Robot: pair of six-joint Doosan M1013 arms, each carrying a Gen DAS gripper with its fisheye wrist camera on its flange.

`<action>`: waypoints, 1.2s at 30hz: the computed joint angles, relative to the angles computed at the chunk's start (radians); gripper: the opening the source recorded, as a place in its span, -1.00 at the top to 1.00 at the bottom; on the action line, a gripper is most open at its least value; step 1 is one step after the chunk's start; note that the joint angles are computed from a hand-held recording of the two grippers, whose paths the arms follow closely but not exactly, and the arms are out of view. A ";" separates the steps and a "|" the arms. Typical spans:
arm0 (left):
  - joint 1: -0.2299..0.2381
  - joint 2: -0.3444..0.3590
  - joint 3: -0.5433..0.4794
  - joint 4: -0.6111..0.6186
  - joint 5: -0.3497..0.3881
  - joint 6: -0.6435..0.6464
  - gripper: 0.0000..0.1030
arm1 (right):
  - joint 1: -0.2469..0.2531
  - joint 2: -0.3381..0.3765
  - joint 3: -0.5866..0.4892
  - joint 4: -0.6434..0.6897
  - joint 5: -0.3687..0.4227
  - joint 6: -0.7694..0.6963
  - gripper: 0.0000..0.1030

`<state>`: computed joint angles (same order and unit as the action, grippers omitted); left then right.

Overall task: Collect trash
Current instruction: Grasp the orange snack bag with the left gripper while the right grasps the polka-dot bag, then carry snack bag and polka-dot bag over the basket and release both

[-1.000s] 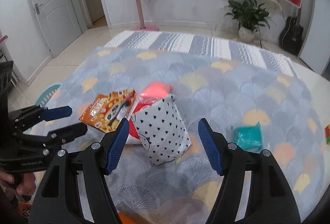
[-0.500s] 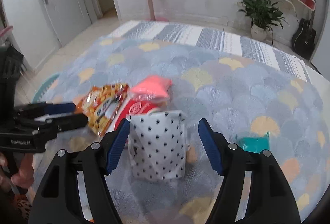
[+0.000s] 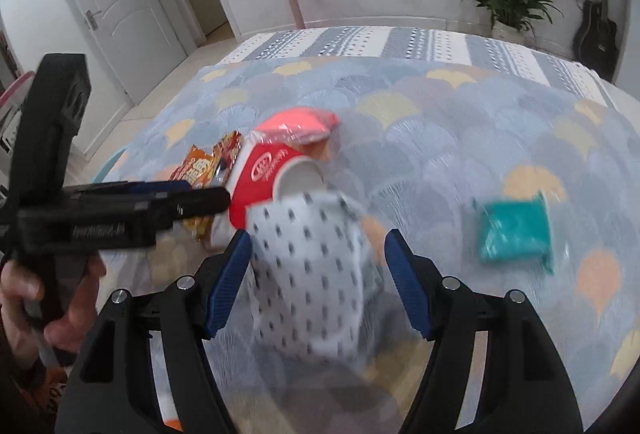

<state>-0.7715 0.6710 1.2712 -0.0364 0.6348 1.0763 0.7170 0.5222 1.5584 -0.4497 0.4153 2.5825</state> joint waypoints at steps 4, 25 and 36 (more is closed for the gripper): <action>-0.001 -0.012 0.024 0.022 -0.021 -0.007 0.00 | 0.004 0.007 0.006 0.009 0.014 0.013 -0.28; 0.024 -0.144 0.201 -0.141 -0.280 0.128 0.95 | 0.034 -0.028 0.030 -0.364 0.015 0.401 0.77; 0.064 -0.284 0.370 0.056 -0.525 -0.159 0.95 | 0.098 -0.042 -0.099 -0.413 0.041 0.387 0.77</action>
<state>-0.7070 0.3870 1.6416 0.0195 0.1101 0.9168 0.8147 0.4804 1.4593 -0.8626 0.4562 2.9697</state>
